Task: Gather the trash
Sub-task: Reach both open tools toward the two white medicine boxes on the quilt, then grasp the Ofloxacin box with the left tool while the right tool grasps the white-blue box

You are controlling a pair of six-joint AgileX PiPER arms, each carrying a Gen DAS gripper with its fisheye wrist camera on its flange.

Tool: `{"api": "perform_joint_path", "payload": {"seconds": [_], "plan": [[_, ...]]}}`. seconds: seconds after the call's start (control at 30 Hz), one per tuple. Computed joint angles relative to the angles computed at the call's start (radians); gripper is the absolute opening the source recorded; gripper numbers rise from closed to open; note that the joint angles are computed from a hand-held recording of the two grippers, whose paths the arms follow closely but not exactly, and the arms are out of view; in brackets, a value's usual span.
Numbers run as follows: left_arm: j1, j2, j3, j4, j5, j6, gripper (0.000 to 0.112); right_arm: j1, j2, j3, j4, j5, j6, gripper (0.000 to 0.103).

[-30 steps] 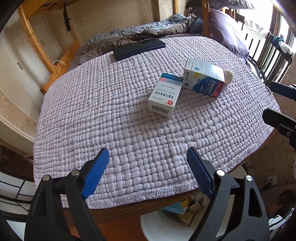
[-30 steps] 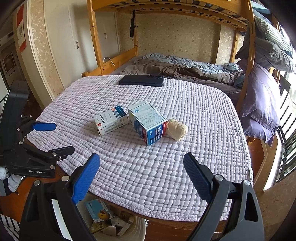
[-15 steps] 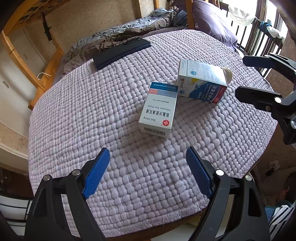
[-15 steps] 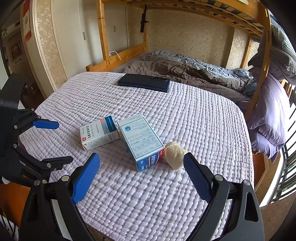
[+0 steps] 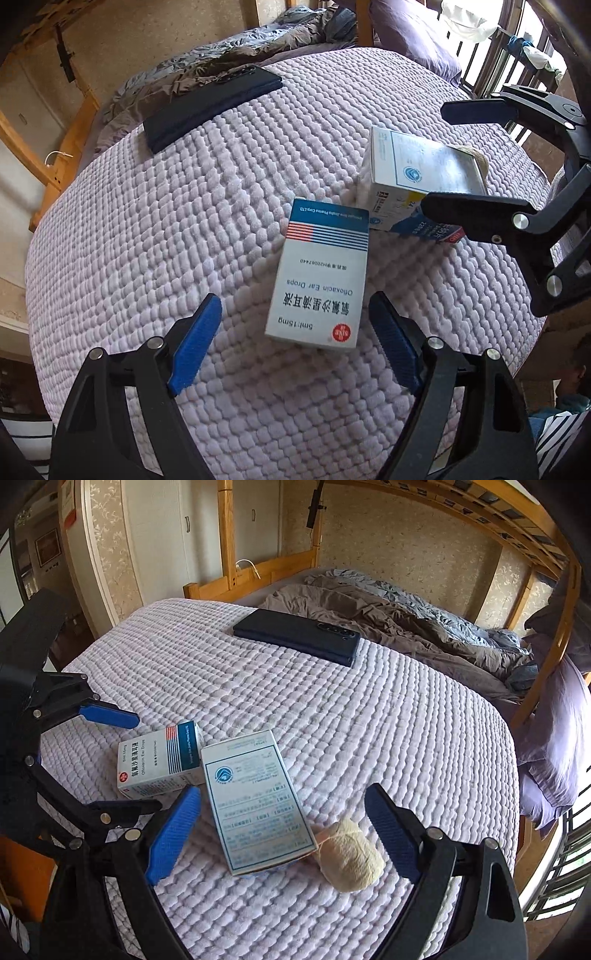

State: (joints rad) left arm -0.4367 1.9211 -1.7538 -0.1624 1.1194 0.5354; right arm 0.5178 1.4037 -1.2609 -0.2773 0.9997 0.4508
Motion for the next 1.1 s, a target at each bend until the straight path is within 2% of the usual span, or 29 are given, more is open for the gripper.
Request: {"api": "perform_joint_path", "payload": {"seconds": [0.27,0.33,0.43,0.53,0.57,0.63,0.8,1.1], "plan": [[0.002,0.089,-0.122,-0.028,0.052,0.019,0.074,-0.036,0.053,-0.016,0.058,-0.024,-0.112,0.084],[-0.002,0.106,-0.147,-0.031,0.057,0.025,0.071,-0.036,0.068,-0.017,0.06,-0.028,-0.126,0.08],[-0.007,0.124,-0.178,-0.037,0.07,0.041,0.061,-0.042,0.09,-0.023,0.086,-0.032,-0.161,0.069],[-0.015,0.14,-0.21,-0.03,0.086,0.038,0.048,-0.058,0.111,-0.033,0.144,-0.03,-0.209,0.05],[-0.019,0.154,-0.231,-0.027,0.093,0.03,0.043,-0.058,0.115,-0.034,0.153,-0.028,-0.214,0.046],[-0.022,0.156,-0.237,-0.021,0.099,0.009,0.043,-0.047,0.112,-0.034,0.143,-0.025,-0.199,0.046],[0.009,0.079,-0.14,-0.045,0.057,-0.051,0.043,-0.038,0.065,-0.028,0.198,-0.027,-0.176,0.046],[0.043,-0.118,0.159,-0.033,-0.033,-0.219,0.043,0.122,-0.022,0.029,0.125,0.041,0.117,0.046]]}}
